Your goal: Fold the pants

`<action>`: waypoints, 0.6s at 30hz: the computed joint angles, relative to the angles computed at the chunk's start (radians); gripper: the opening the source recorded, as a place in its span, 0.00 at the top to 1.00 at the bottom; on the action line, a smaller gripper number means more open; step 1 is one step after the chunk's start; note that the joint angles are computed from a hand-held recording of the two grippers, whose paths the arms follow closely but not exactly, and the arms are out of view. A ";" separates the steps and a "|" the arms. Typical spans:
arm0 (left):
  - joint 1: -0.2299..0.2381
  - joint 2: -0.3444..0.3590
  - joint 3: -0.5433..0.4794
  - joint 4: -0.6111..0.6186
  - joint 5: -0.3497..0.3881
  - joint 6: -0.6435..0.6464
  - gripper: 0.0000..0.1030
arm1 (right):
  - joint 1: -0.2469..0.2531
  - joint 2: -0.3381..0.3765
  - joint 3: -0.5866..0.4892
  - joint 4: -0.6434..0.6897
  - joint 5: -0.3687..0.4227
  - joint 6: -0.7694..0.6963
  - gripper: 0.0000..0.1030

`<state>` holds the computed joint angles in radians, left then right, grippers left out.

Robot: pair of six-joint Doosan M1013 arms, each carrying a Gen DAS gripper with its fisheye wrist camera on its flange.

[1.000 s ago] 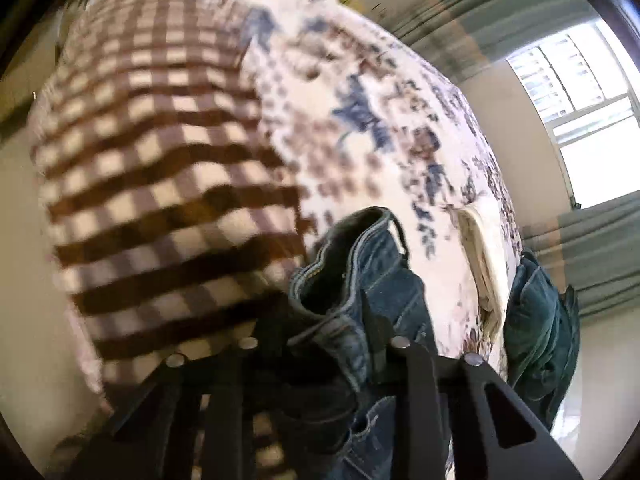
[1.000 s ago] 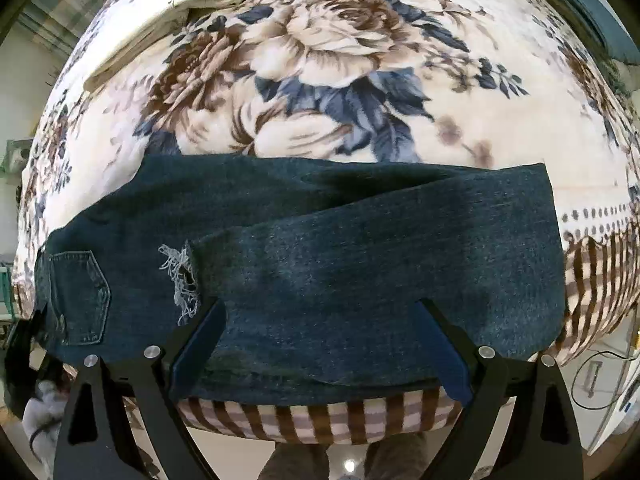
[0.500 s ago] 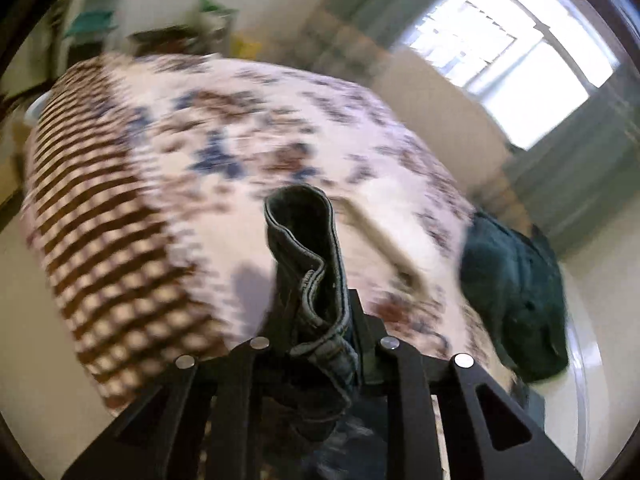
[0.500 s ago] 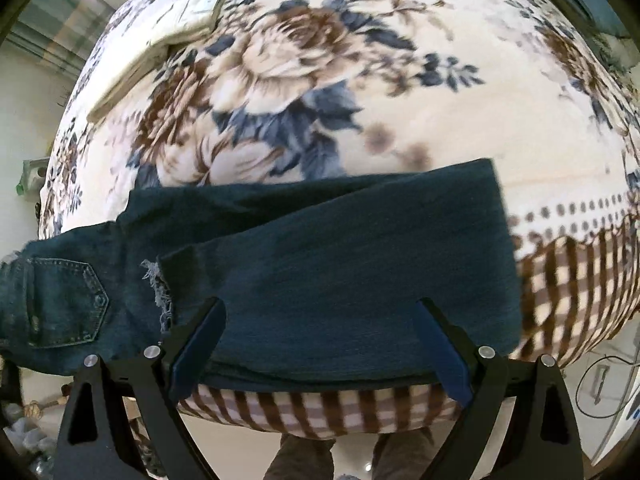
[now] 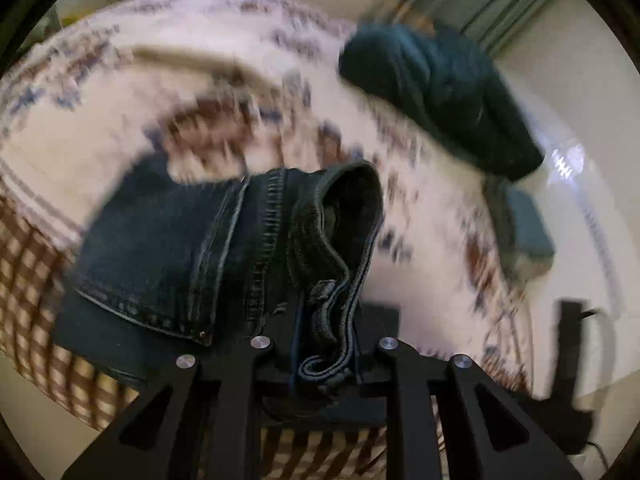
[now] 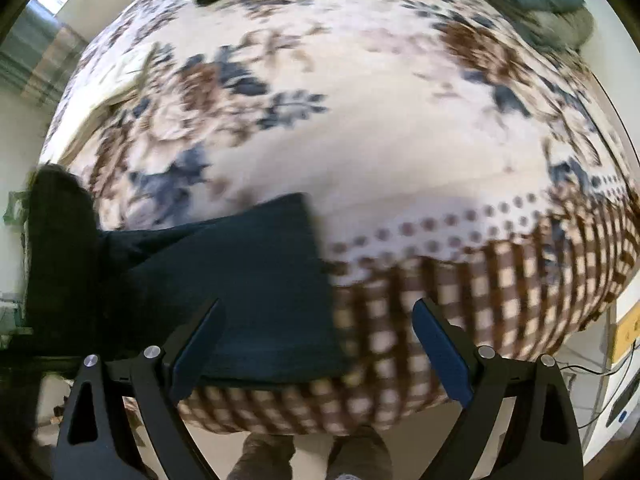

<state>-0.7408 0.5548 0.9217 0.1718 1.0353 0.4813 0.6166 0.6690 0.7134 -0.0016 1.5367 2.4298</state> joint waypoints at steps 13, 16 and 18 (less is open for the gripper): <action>0.001 0.069 -0.173 -0.104 0.249 0.103 0.21 | -0.067 -0.108 0.216 0.285 -0.274 -0.037 0.07; 0.010 0.040 -0.164 -0.055 0.272 0.111 0.12 | -0.068 -0.084 0.186 0.383 -0.318 -0.086 0.07; 0.017 0.029 -0.160 -0.009 0.326 0.111 0.12 | -0.068 -0.051 0.152 0.460 -0.326 -0.128 0.07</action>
